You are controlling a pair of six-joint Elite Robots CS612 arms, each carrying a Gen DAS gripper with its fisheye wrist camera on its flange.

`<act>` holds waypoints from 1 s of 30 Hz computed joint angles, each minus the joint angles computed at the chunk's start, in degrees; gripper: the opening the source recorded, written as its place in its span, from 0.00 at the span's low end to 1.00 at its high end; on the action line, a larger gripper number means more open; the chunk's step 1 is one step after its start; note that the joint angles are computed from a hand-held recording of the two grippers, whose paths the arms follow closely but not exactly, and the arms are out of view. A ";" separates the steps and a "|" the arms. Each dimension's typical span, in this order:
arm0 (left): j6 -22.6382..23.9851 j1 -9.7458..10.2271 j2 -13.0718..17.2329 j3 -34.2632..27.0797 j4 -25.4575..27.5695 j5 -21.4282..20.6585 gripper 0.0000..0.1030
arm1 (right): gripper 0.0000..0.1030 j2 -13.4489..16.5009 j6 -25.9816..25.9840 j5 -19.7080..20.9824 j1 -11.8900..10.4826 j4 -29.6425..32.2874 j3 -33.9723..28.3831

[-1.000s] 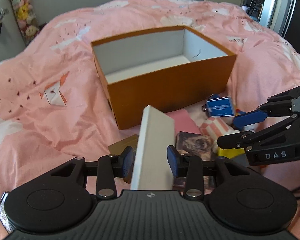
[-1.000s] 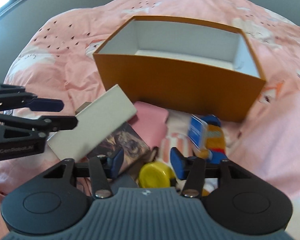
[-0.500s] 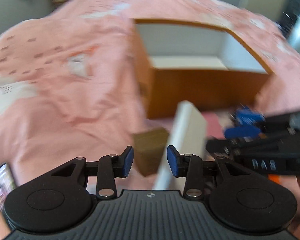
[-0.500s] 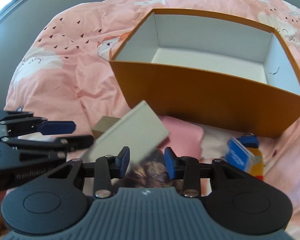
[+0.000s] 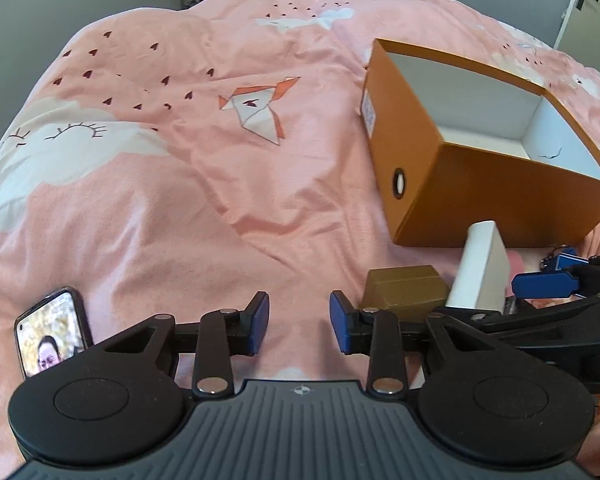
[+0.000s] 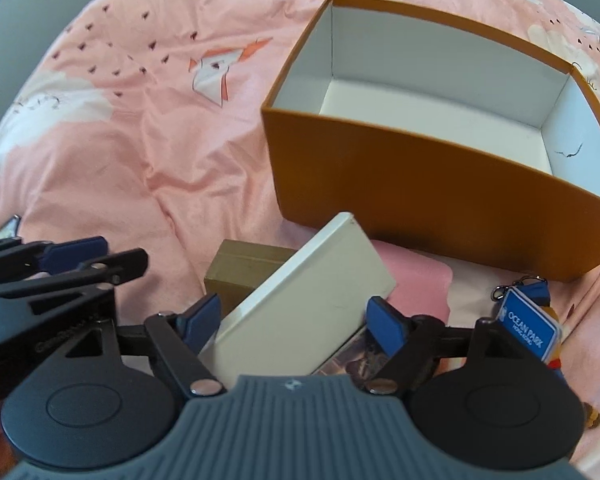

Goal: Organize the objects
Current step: 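Grasp the white glasses case with the right tool while the left tool approaches the gold box, then grasp the small gold box with the left tool while the right tool lifts the white case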

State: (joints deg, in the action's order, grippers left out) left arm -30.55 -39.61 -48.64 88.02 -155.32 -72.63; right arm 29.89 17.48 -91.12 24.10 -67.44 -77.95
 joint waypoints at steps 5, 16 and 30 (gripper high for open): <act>-0.45 0.08 -0.03 0.55 -0.11 0.39 0.30 | 0.80 -0.82 -1.30 -4.62 1.23 0.89 2.41; 0.99 0.44 -0.42 1.78 -3.82 -3.55 0.32 | 0.43 0.30 1.58 3.48 -0.19 2.79 -0.77; 4.82 1.19 -0.19 1.67 -8.11 -11.94 0.32 | 0.30 4.37 10.57 12.65 -4.15 -1.51 -10.51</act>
